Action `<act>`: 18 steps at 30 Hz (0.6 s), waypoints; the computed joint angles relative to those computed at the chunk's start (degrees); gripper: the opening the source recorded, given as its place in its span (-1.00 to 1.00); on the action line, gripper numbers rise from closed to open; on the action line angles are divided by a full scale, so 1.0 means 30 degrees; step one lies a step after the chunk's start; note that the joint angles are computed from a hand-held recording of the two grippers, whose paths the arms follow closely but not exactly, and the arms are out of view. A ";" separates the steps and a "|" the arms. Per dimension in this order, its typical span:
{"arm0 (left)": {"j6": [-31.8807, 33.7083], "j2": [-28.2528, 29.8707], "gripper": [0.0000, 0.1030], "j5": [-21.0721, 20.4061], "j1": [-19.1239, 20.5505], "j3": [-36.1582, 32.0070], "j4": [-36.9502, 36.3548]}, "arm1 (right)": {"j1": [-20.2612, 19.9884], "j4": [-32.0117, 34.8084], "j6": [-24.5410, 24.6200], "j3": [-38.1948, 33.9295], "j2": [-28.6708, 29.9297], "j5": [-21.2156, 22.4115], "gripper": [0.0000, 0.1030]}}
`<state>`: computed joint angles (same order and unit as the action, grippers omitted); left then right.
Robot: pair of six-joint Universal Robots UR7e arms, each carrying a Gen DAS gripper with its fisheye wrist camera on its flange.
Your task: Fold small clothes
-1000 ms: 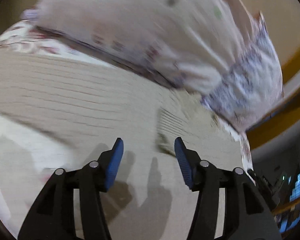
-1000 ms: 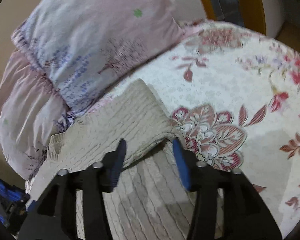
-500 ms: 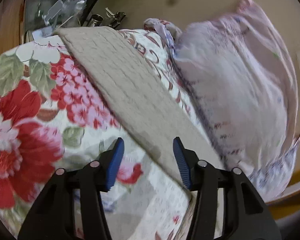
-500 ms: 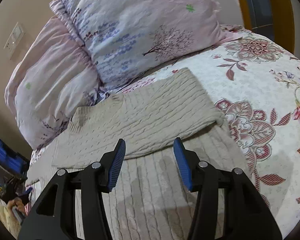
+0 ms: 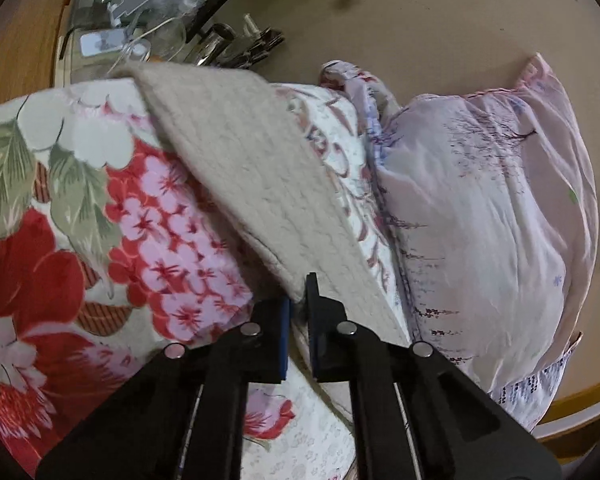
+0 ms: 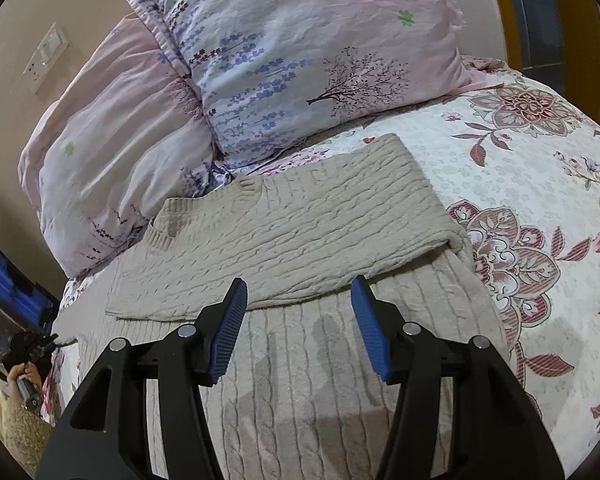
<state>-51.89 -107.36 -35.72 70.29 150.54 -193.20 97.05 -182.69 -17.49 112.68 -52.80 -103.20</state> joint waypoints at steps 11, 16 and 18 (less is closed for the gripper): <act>0.5952 0.6020 -0.90 0.0814 -0.5300 -0.2126 -0.5008 | 0.0009 -0.0002 -0.0368 0.0137 -0.0142 0.0485 0.09; 0.7035 1.0913 -0.89 -0.3111 -0.5018 -0.4140 -0.6452 | 0.0032 0.0298 -0.0313 0.0175 -0.0188 0.0577 0.10; 0.6903 1.2512 -0.89 -0.4644 -0.4620 -0.4834 -0.6080 | 0.0071 0.0498 -0.0316 0.0154 -0.0154 0.0537 0.10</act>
<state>-31.18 -69.82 -49.65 56.43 136.04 -211.44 97.27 -181.20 -18.44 113.14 -53.26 -101.59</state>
